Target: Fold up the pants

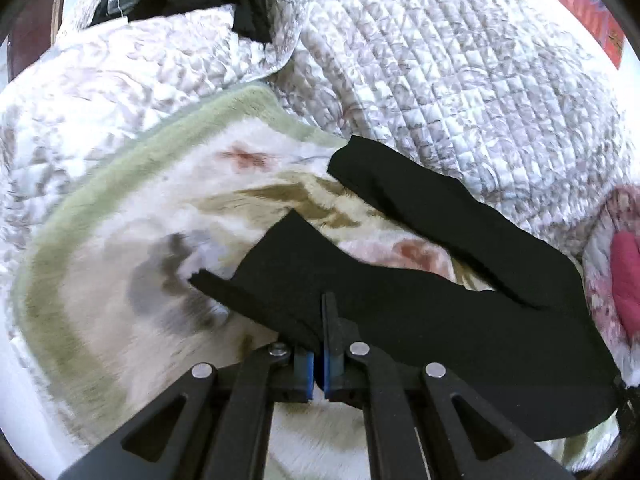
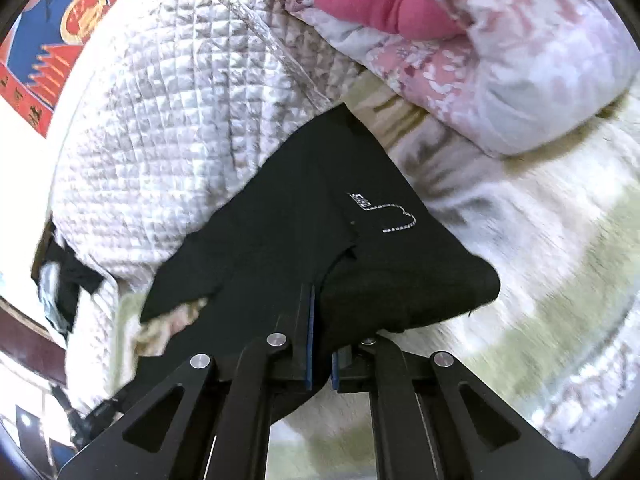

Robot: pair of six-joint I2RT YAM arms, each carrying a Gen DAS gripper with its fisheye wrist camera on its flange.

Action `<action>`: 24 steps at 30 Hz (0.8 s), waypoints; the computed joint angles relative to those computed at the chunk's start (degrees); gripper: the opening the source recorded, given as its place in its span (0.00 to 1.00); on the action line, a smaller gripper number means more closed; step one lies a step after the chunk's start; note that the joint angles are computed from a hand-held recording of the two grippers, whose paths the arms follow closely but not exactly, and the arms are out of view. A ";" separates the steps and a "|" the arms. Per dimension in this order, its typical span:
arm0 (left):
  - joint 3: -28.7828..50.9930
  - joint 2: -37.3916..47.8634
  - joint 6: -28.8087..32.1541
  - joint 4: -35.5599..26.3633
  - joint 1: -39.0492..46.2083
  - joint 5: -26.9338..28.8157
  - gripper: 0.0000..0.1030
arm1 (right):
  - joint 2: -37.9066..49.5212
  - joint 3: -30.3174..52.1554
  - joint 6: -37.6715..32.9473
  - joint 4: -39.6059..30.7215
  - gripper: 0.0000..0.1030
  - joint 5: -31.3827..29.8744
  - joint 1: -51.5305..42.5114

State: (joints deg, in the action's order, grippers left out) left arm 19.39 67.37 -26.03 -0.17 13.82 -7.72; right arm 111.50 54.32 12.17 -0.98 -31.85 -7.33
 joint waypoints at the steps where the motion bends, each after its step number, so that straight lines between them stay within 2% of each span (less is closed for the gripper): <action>1: -0.49 -1.08 0.41 -1.59 -0.62 -0.98 0.04 | 1.06 0.74 -0.47 -2.06 0.04 1.52 0.53; 4: -0.82 3.89 -0.91 -3.30 -1.66 -1.69 0.04 | 4.35 1.86 0.35 -5.35 0.05 2.23 0.36; 6: -1.56 5.30 -2.55 -3.26 -1.75 -1.35 0.04 | 2.90 1.06 0.33 -4.99 0.05 3.00 0.43; 11: -2.68 -3.36 -4.15 -7.95 -5.48 -5.76 0.04 | 0.09 -0.23 -0.31 -4.83 0.05 5.24 0.90; 14: -2.46 -3.22 -3.27 -9.02 -6.22 -5.77 0.05 | 2.41 0.98 1.43 -7.88 0.05 7.53 0.38; 16: -1.65 -1.64 -4.57 -10.92 -5.21 -5.74 0.09 | 0.63 -0.41 1.05 -7.91 0.11 8.36 -0.19; 17: -1.78 -3.47 -4.96 -12.68 -5.20 -6.69 0.10 | -1.08 -1.36 0.77 -7.90 0.14 9.44 -0.44; 19: -2.05 -9.11 -6.60 -17.26 -5.81 -9.78 0.13 | -5.29 -3.62 0.55 -6.91 0.33 12.39 -1.09; 22: -0.65 -17.11 -7.14 -24.05 -4.43 -16.02 0.14 | -10.79 -7.08 0.83 -2.14 0.37 17.20 -1.83; 24: -0.28 -20.14 -4.60 -23.35 -1.34 -14.92 0.15 | -11.74 -7.64 0.28 1.13 0.37 19.35 -1.35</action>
State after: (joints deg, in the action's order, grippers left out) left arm 19.11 47.23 -30.63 -23.52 12.49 -22.64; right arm 99.77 46.68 12.45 0.14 -12.50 -8.68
